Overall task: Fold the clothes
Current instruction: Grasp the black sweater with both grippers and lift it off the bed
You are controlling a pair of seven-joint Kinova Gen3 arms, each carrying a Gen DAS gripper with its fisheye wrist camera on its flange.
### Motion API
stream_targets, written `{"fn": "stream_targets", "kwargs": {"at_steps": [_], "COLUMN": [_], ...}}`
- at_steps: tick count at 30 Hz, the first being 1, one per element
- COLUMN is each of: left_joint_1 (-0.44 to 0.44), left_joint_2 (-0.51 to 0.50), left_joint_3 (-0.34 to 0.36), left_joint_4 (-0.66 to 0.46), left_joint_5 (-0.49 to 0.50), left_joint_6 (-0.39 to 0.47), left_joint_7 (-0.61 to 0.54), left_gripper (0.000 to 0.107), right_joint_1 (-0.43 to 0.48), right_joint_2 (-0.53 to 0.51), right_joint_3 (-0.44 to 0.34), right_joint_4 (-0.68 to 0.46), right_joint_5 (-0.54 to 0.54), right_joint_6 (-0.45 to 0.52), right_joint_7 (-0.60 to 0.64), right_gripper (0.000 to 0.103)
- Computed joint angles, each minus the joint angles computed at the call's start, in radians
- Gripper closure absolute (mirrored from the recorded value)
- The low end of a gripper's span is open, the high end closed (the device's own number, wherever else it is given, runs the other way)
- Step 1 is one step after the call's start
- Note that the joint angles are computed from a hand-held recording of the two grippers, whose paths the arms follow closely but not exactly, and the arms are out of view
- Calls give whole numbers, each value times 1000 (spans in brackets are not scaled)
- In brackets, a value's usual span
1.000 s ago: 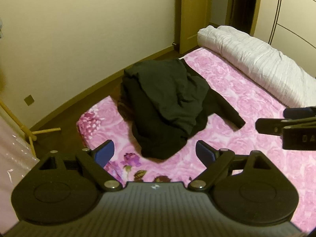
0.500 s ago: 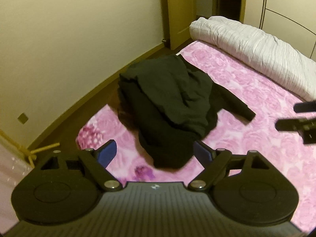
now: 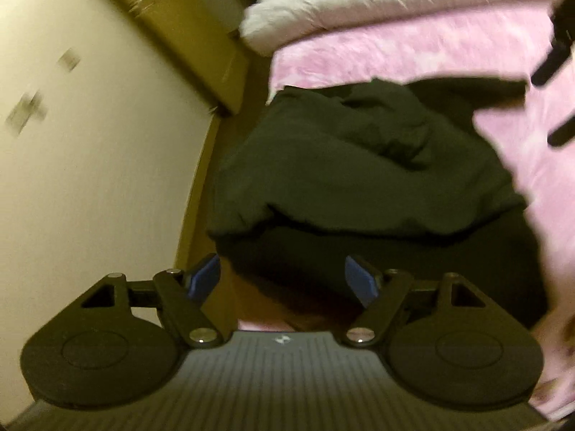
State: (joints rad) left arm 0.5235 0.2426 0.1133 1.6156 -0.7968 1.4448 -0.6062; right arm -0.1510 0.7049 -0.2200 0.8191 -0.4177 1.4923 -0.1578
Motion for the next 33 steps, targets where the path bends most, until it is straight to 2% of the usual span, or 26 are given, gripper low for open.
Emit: {"fn": "stream_targets", "kwargs": {"at_steps": [4, 5, 7, 9, 11, 13, 14, 16, 17, 18, 20, 22, 29, 33], "left_joint_1": [-168, -190, -193, -150, -153, -175, -186, -197, -194, -195, -208, -188, -142, -66], "left_joint_2": [-8, -9, -7, -5, -7, -13, -12, -11, -7, -9, -18, -34, -101, -78], "left_joint_3": [98, 101, 61, -21, -48, -56, -60, -69, -74, -77, -75, -82, -38, 24], "left_joint_4": [135, 159, 196, 218, 236, 231, 218, 196, 185, 177, 161, 153, 87, -11], "left_joint_5": [-89, -102, -116, -119, -129, -104, -85, -68, -71, -69, -63, -97, -211, -242], "left_joint_6": [-163, -203, -283, -352, -411, -449, -459, -464, -453, -449, -446, -426, -340, -253], "left_joint_7": [-124, -156, -227, -275, -302, -325, -339, -354, -351, -357, -372, -357, -235, -238], "left_gripper": [37, 37, 35, 32, 33, 52, 56, 77, 83, 87, 95, 99, 103, 103], "right_joint_1": [-60, -72, -97, -114, -122, -129, -131, -140, -145, -147, -150, -133, -2, 74], "right_joint_2": [0, -2, -6, -11, -13, -11, -9, -5, -3, 3, 20, 25, -7, -42], "right_joint_3": [0, -2, -7, -15, -25, -33, -36, -32, -29, -27, -22, -29, -59, -51], "right_joint_4": [115, 146, 208, 268, 314, 348, 357, 345, 336, 311, 245, 189, -7, -56], "right_joint_5": [34, 48, 78, 108, 130, 145, 147, 148, 149, 146, 137, 113, -50, -105], "right_joint_6": [-135, -173, -251, -325, -381, -430, -447, -452, -451, -433, -382, -352, -248, -190], "right_joint_7": [19, 35, 73, 121, 169, 204, 212, 191, 178, 158, 114, 96, 40, 25], "right_gripper": [45, 45, 45, 45, 44, 45, 45, 62, 81, 89, 92, 93, 94, 94]}}
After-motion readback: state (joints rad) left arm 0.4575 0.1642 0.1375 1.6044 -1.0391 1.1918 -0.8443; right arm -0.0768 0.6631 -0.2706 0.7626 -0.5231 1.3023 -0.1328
